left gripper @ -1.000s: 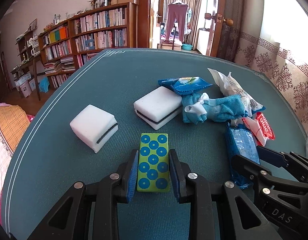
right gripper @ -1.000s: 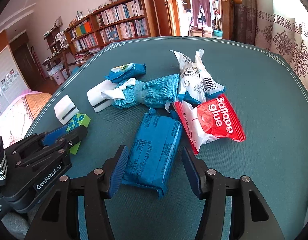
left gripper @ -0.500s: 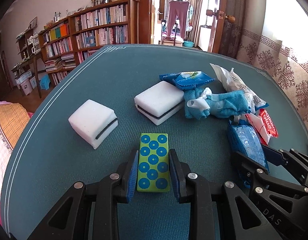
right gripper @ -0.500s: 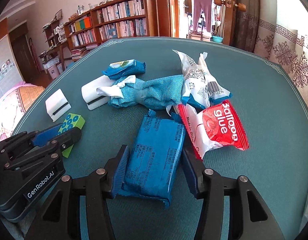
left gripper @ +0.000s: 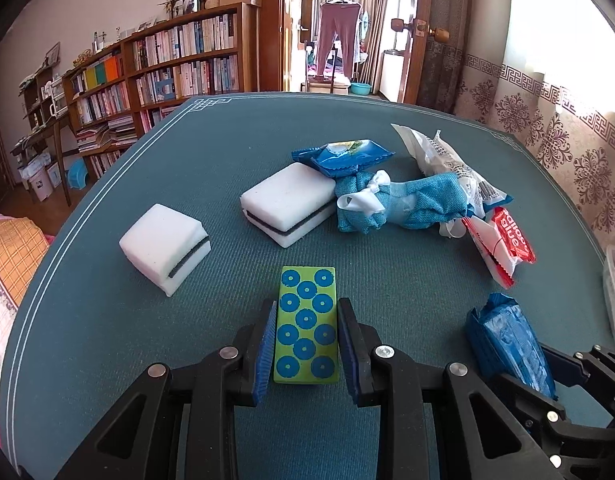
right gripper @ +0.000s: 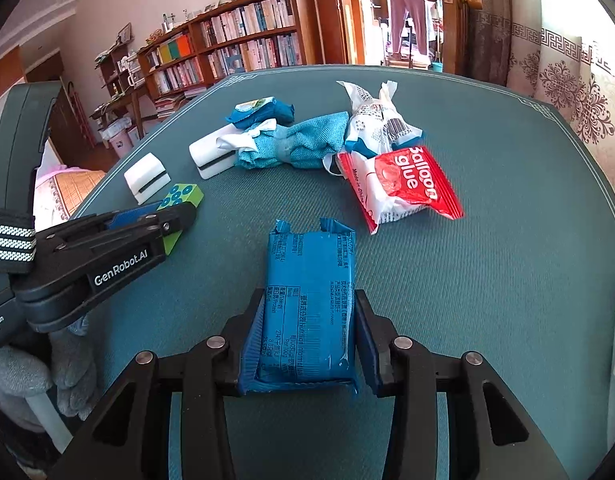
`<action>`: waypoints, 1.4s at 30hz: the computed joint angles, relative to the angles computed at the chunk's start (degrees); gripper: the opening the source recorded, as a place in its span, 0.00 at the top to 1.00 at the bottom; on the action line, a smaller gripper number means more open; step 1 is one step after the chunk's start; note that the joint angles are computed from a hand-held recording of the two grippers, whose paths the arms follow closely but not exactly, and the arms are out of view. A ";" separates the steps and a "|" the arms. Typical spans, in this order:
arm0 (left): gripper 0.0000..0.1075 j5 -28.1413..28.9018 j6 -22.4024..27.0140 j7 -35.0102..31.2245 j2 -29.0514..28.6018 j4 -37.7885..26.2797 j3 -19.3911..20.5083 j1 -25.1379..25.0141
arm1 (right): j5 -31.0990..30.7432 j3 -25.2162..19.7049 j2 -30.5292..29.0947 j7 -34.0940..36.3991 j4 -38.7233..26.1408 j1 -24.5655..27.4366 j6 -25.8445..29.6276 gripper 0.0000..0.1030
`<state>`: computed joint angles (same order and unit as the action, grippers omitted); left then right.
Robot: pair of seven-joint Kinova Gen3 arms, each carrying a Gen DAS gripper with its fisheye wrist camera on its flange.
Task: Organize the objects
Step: 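Grasp the blue packet with the right tool while the left tool grasps the dotted green block, then carry the blue packet to the bowl and release it with the right tool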
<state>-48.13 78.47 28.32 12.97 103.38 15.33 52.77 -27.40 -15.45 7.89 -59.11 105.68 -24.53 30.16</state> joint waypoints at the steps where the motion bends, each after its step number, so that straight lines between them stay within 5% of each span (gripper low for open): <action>1: 0.71 -0.18 -0.27 -0.19 0.02 -0.05 0.08 0.02 | -1.08 -0.04 -0.15 1.07 -0.08 0.80 0.78 0.58; 12: 0.71 -2.11 -8.10 -2.02 -1.53 0.81 1.01 -0.16 | -9.45 3.66 -5.34 7.64 2.88 4.52 4.32 0.58; 42: 0.71 -1.82 -10.47 -10.09 4.45 -9.08 -2.09 4.55 | -11.07 15.16 -12.27 7.90 6.17 13.97 1.69 0.58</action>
